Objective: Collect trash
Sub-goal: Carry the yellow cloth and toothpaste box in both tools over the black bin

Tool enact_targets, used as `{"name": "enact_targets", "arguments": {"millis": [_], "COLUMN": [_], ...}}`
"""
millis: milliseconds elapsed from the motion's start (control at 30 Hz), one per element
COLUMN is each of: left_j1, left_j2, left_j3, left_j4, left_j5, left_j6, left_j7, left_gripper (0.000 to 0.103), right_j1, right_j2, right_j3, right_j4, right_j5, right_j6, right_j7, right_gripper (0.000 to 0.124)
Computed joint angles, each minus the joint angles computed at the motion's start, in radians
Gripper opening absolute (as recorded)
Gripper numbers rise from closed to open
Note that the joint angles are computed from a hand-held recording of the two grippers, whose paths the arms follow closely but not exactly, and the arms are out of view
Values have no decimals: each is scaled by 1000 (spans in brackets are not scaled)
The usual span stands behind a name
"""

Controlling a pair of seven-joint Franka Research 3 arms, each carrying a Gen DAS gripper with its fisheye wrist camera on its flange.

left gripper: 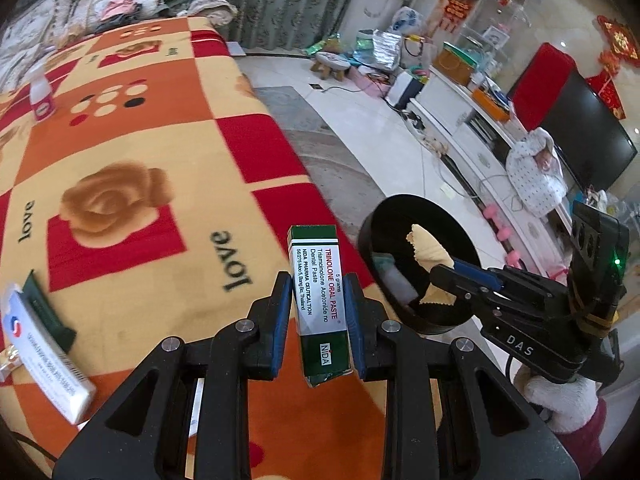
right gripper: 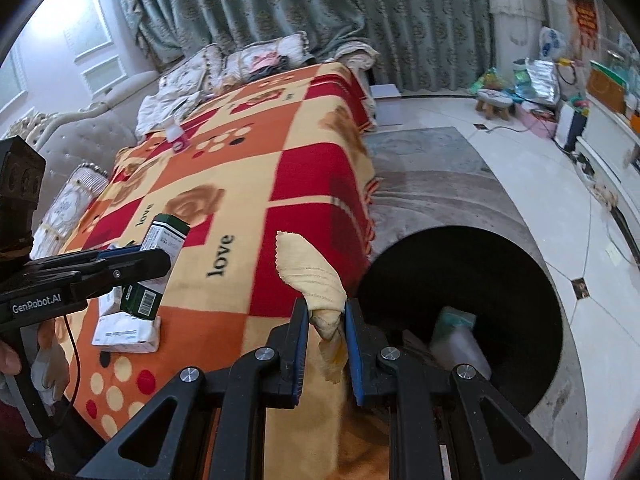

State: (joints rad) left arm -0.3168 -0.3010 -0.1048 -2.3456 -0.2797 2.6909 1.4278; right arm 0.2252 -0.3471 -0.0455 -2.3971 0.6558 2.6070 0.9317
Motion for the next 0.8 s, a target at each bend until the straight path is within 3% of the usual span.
{"name": "enact_targets", "arguments": {"millis": [800], "left_j1": [-16], "left_j2": [212], "left_j3": [-82], "left_j4": [204], "left_j5": [-189], "left_j6": [-26], "left_j7": [136], "left_gripper": [24], "right_j1": [-87], "right_j2": [46], "right_j3": [-42], "right_j4": [0], "right_j5": [-5], "right_j6": [5], "right_j7": [25], "right_gripper": [16]}}
